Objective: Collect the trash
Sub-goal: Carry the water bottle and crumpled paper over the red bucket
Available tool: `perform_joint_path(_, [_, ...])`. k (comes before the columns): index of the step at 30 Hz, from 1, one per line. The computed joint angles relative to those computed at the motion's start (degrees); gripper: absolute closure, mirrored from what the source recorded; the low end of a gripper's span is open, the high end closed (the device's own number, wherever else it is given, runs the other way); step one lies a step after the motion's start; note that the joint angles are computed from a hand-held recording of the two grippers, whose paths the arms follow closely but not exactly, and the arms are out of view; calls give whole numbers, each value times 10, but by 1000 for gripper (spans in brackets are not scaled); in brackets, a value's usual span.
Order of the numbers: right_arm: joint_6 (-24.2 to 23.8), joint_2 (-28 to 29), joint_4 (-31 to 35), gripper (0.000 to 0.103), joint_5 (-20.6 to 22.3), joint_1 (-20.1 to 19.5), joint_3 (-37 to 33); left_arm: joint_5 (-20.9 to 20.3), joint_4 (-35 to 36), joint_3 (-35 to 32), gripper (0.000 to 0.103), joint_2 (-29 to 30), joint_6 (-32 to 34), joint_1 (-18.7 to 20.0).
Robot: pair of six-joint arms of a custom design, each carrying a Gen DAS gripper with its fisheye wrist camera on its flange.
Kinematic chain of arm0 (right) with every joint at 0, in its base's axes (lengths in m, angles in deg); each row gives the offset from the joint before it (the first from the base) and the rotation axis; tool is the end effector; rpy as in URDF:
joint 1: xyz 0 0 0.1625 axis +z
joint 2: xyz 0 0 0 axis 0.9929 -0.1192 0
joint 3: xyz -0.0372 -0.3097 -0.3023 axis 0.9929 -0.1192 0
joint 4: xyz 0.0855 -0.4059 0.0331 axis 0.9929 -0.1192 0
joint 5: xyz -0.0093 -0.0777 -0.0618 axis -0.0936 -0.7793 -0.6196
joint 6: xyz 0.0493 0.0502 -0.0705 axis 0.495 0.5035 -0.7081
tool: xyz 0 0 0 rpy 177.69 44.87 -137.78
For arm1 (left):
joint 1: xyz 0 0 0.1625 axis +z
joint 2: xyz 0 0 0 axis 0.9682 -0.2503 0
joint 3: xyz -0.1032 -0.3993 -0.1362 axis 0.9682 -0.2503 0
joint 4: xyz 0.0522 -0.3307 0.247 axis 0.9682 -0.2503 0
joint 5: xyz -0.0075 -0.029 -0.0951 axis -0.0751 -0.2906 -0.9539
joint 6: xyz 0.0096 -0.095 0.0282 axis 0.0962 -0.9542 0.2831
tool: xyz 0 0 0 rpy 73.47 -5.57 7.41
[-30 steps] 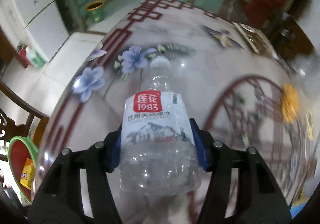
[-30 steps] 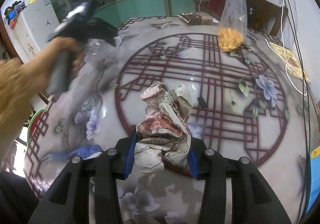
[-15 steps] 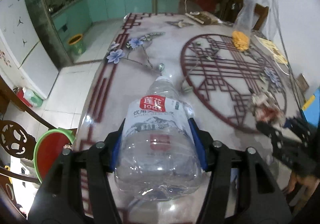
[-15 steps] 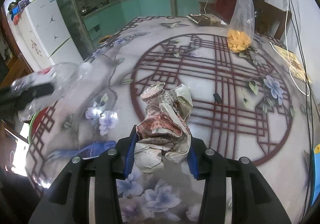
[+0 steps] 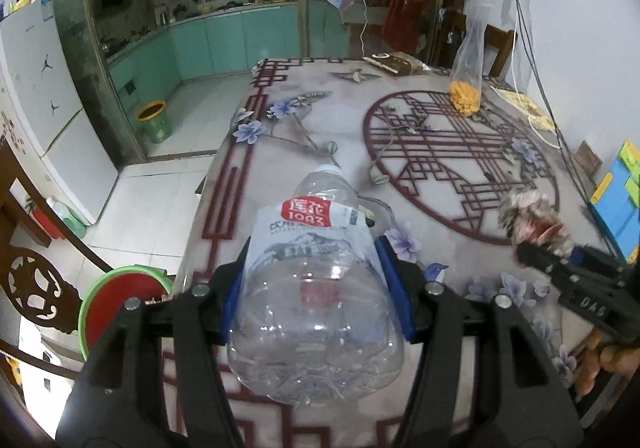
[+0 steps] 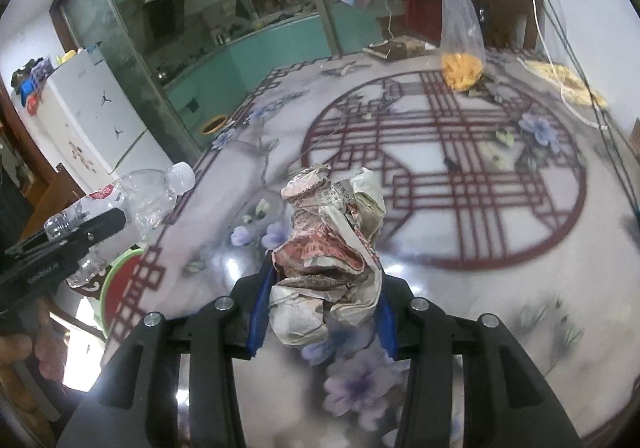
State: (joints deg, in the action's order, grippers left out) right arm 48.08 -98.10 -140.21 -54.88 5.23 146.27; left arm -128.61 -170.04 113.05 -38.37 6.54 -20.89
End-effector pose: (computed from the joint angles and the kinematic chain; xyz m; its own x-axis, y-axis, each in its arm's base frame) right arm 0.0655 -0.6731 0.2723 -0.8479 0.2995 0.4374 -0.1469 0.6599 -0.7368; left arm -0.3416 -0.8023 0.0417 -0.6017 0.5432 -0.5855 0.7613 0.6118 -0.2148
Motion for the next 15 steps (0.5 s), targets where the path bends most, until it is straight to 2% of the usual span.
perform_joint_path(5, [10,21,18,61,-11,13,-11,4,-38,33,47,-21,21,4])
perform_joint_path(15, [-17,69,35,61,-17,48,-53,4,-57,67,47,-57,7,22])
